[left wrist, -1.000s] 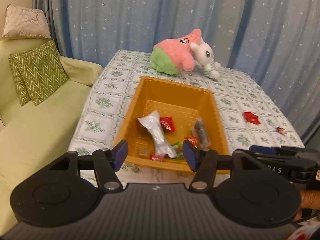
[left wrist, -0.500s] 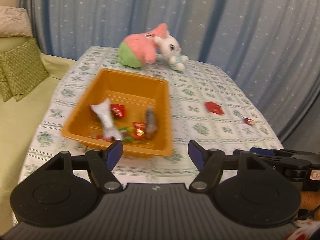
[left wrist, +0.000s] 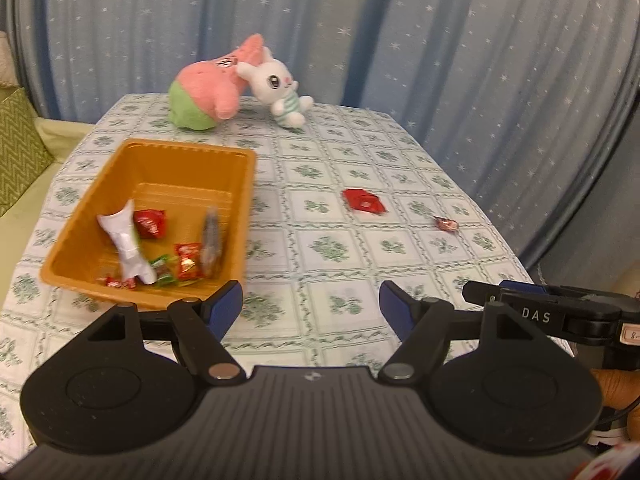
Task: Organize snacks
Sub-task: 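Move both tools back toward the remaining red and brown candies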
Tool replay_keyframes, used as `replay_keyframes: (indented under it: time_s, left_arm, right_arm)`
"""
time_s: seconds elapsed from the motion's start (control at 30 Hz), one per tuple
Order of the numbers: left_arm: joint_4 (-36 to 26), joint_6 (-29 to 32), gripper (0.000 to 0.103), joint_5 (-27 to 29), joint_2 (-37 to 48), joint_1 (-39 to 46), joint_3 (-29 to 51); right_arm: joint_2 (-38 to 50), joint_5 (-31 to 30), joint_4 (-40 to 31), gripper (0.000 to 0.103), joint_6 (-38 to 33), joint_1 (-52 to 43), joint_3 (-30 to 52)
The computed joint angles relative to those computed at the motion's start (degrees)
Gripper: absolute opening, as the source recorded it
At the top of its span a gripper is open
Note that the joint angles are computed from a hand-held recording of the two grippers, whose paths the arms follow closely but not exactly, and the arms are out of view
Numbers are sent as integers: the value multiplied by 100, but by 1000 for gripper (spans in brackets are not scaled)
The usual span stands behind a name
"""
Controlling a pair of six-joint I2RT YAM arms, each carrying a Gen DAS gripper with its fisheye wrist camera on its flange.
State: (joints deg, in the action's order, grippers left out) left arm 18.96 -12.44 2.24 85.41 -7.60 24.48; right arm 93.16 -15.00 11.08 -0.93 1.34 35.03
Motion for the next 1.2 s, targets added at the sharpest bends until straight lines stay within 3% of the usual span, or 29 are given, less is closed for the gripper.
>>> replay_keyframes:
  time_s: [0.2,0.47,0.8,1.2]
  left_arm:
    - [86,-88,73,-241,595,-452,527]
    - [180,-99,73,-414,1806,-779,1637]
    - [132,-38,74,-429,3334,-775,3028]
    - [-33,8,75,-350,4444,-623,4164]
  right_arm:
    - [383,-211,216,53,-347,-579,258]
    - [1518,-289,361,53,-860,-1141,1211]
    - [3148,-398,215,53,-1421,-1313,2813]
    - [5036,-549,-449,53,-2297,-1244,5113]
